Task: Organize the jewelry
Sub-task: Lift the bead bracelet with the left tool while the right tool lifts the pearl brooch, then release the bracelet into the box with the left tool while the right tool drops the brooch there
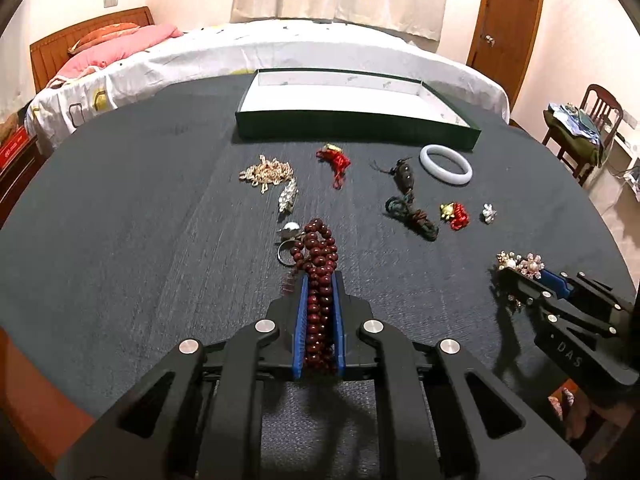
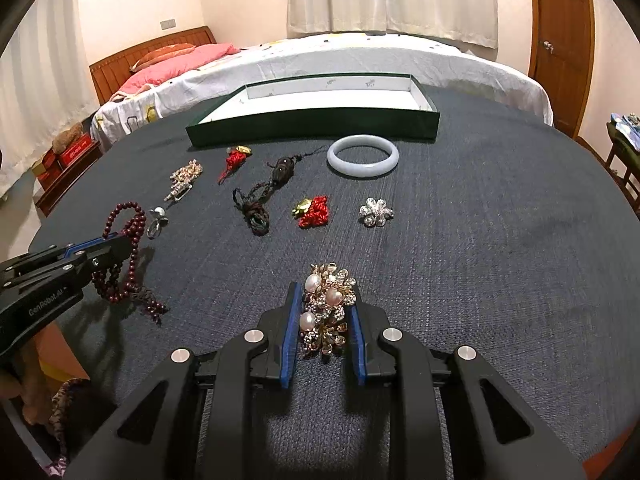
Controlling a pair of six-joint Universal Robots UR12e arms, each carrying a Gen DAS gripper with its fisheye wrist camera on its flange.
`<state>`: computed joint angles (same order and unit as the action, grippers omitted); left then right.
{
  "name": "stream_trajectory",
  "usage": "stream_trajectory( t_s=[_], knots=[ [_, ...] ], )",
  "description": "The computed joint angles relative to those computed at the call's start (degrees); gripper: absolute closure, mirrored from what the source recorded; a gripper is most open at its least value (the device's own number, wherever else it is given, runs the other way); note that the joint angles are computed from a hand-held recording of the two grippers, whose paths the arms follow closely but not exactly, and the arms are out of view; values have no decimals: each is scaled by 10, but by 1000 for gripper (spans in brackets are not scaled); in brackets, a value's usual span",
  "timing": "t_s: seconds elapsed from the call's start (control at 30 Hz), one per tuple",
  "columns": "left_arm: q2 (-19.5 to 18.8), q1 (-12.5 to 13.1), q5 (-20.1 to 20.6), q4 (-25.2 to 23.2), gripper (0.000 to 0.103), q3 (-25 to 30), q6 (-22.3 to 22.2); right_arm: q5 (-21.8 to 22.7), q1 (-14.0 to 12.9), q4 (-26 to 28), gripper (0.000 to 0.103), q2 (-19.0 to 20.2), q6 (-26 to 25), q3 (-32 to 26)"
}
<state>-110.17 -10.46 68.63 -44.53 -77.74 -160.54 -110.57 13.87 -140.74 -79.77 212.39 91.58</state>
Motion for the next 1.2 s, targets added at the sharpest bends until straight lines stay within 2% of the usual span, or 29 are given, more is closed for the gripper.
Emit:
stream_trajectory(
  t_s=[0.37,0.67,0.9,1.03,1.2],
  knots=[
    [2,0,-21,22,92,6,-6,-7,-3,-12,80,-7,7,-2],
    [-18,-7,-64,20,92,55,-17,-21,-19,-45,80,-4,-14,-26],
    [-69,-23,-78,30,92,140,-36,-35,-44,-74,80,23,-56,-71],
    [-118,-35,-79,15,92,221,-53,-29,-62,-81,80,45,-76,-105],
    [-192,-51,-59,-28,92,345,-56,-12,-87,-76,80,85,-102,-162]
  ],
)
